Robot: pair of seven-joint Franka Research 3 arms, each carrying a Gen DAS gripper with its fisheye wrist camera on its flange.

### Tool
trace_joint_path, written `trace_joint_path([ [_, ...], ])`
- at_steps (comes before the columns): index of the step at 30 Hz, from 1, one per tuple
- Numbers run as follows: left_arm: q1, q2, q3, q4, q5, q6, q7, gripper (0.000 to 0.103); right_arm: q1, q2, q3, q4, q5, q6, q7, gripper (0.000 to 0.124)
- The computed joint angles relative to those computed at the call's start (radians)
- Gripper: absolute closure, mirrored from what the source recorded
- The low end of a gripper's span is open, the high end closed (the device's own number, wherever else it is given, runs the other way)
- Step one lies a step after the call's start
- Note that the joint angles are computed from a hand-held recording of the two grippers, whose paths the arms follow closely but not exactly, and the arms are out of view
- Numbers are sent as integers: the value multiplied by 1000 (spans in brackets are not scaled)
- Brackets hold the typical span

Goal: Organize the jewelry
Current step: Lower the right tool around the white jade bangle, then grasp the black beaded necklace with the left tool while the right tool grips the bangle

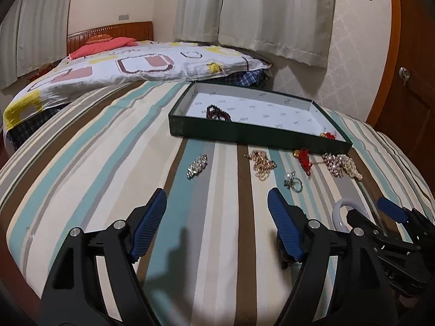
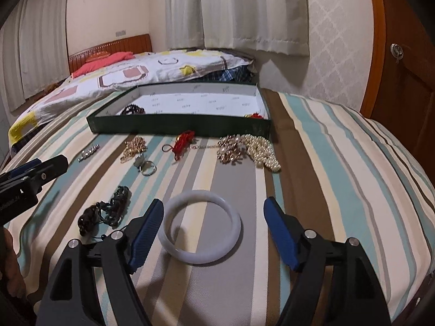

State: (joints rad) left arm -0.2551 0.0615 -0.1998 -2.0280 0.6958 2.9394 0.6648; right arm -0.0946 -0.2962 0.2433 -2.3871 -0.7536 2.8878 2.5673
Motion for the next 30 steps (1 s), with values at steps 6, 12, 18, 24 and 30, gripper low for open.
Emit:
trace_joint_path([
  [6, -1, 6, -6, 2, -51, -16, 40, 27, 52, 26, -32, 14, 70, -35, -90, 45],
  [12, -8, 5, -12, -1, -80, -15, 75, 27, 81, 29, -58, 7, 144, -42, -152, 47],
  [18, -14, 5, -31, -11, -171, -10, 182, 27, 68, 7, -56, -15, 195, -25, -175, 55],
  [24, -33, 4, -42, -19, -205, -23, 236, 28, 18, -28, -27, -41, 202, -8, -151, 55],
  [30, -44, 16, -52, -16, -286, -69, 305, 48, -6, -41, -12, -56, 229, 12, -162, 55],
])
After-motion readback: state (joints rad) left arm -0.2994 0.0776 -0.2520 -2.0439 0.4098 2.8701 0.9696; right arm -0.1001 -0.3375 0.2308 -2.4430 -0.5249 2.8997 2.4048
